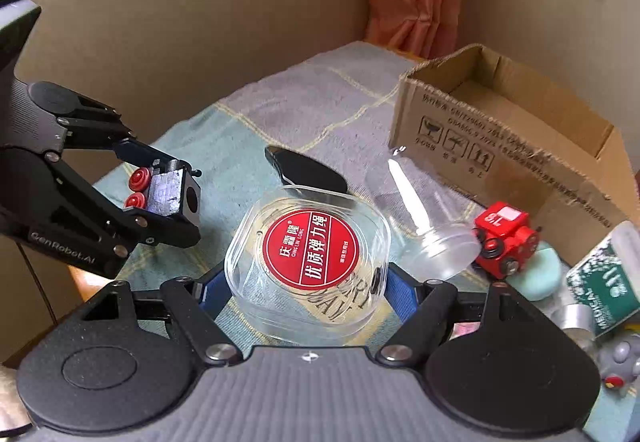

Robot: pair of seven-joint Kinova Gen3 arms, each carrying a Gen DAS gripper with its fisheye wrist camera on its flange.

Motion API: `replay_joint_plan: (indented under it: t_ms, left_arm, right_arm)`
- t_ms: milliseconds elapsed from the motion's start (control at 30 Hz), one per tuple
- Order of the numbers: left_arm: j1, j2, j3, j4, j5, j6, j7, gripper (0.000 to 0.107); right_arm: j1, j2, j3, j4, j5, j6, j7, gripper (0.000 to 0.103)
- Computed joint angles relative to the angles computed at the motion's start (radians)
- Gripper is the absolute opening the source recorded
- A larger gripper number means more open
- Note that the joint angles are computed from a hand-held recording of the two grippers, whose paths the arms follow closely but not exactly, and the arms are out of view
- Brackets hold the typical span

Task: Organize rigid objects
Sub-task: 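Carry the train block into the cardboard box with left tool while right tool drops the container there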

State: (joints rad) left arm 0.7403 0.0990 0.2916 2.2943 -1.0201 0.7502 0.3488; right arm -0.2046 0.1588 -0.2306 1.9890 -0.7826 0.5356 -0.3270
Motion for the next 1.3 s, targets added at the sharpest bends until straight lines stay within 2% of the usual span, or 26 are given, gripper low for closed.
replay_joint_plan:
  t_ms: [300,533,800,1033,1300]
  left_arm:
    - [-0.037,-0.016,0.000,-0.097,0.089,0.046,-0.183,0.064]
    - [-0.064,-0.009,-0.020,-0.165,0.087,0.036,-0.294,0.064]
    - [-0.148,0.009,-0.071,-0.294,0.102,-0.003,-0.531,0.064]
    - [-0.232,0.085,-0.151,-0.452,0.140,-0.061,-0.736,0.064]
    - [-0.286,0.238,-0.234,-0.645,0.276,-0.095,-0.944,0.064]
  right_arm:
    - [0.044,-0.053,0.058,-0.023,-0.076,0.123,0.081,0.082]
    - [0.054,-0.074,0.095,-0.024,-0.144,0.123,0.123,0.082]
    - [0.077,-0.061,0.118,-0.107,-0.134,0.093,0.081,0.082]
    - [0.098,0.005,0.108,-0.236,-0.064,0.024,-0.024,0.082]
    - [0.073,0.140,0.099,-0.425,0.143,-0.005,-0.271,0.082]
